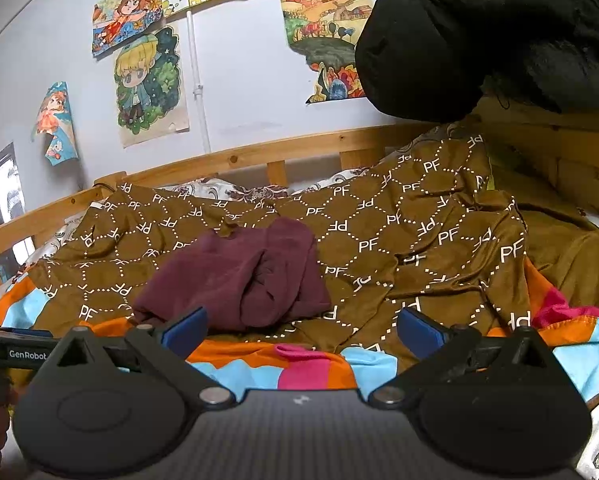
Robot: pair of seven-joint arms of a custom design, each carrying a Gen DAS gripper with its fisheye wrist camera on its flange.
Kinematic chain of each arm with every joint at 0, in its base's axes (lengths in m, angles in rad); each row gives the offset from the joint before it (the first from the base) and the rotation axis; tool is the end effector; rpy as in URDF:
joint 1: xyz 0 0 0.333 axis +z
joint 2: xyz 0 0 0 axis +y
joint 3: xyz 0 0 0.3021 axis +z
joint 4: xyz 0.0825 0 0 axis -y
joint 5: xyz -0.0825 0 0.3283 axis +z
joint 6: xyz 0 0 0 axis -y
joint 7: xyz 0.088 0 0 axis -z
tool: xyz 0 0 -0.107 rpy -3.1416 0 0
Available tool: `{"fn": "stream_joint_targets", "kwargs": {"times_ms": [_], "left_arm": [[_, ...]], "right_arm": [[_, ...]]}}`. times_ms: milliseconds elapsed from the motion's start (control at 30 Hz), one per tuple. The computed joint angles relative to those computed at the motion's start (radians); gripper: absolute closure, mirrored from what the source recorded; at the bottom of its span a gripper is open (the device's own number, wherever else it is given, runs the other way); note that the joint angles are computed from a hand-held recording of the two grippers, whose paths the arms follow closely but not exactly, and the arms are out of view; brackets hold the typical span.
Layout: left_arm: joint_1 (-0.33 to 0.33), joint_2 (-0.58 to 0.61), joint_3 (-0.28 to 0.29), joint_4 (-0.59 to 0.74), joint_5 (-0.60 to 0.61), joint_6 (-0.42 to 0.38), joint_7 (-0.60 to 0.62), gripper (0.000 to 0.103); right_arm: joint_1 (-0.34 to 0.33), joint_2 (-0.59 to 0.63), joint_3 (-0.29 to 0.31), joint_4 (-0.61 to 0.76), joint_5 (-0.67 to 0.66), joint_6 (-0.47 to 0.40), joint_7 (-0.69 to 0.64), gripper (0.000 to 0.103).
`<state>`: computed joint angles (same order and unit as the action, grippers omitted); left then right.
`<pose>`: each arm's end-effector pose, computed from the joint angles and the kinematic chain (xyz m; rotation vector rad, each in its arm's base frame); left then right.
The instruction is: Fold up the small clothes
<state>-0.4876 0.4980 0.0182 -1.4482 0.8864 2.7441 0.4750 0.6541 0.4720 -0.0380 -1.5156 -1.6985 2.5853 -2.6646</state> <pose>0.5958 -0.3399 0.4899 -1.5904 1.7085 -0.9218 0.5327 0.4052 0.4492 -1.3232 1.4502 -0.9569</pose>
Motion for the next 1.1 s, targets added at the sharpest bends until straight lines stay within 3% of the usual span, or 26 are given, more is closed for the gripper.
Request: {"fn": "stream_joint_targets", "kwargs": {"times_ms": [1100], "left_arm": [[0.003, -0.011, -0.003, -0.011, 0.021, 0.005, -0.025, 0.001]], "right_arm": [[0.004, -0.001, -0.004, -0.001, 0.006, -0.011, 0.007, 0.000]]}}
